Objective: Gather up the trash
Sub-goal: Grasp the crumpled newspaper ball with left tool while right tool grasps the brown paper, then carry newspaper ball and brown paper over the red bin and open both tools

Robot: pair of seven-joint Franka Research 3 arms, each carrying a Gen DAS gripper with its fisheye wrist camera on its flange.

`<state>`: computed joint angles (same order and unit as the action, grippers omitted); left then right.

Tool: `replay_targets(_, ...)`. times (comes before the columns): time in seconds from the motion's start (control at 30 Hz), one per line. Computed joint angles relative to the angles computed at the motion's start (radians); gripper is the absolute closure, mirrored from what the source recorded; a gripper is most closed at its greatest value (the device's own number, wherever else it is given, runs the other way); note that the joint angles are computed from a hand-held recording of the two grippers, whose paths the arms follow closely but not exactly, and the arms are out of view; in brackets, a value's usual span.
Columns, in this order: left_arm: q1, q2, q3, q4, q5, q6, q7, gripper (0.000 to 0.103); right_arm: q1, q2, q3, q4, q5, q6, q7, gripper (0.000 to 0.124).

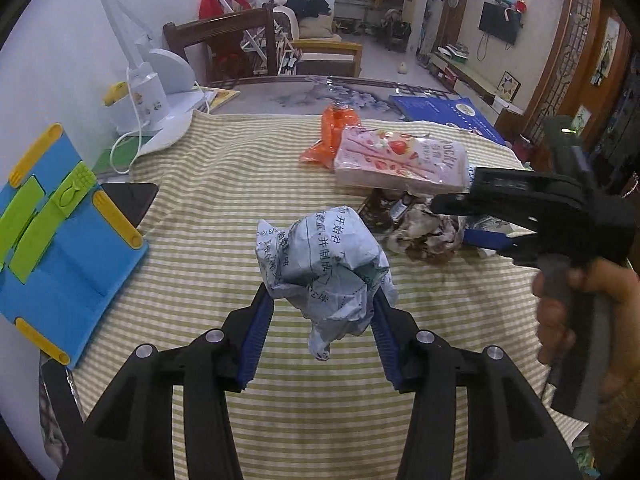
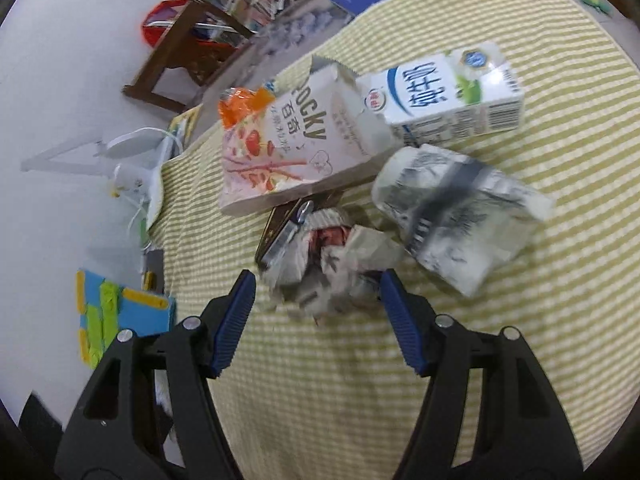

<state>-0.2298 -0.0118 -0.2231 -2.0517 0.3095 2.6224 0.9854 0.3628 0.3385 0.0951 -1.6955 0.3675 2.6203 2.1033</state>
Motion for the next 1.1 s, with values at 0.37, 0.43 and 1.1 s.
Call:
replay_targets(0.37,0.007,0.037,0.003,0.03,-0.082,0.044,0.1,0.057,0.014,-0.156,-0.01,-0.178,-0.072,0.073,-0.02,0.105)
replay_targets(0.43,0.004,0.049,-0.001,0.046,-0.099,0.046,0.121,0.057,0.02,-0.222,-0.008,-0.252,-0.096,0.102,-0.016,0.105)
replay_targets(1.1,-0.068,0.074,-0.039,0.154,-0.088,0.07,0.175,0.057,-0.183,-0.627,0.16,-0.537,-0.774,0.151,0.481,0.105)
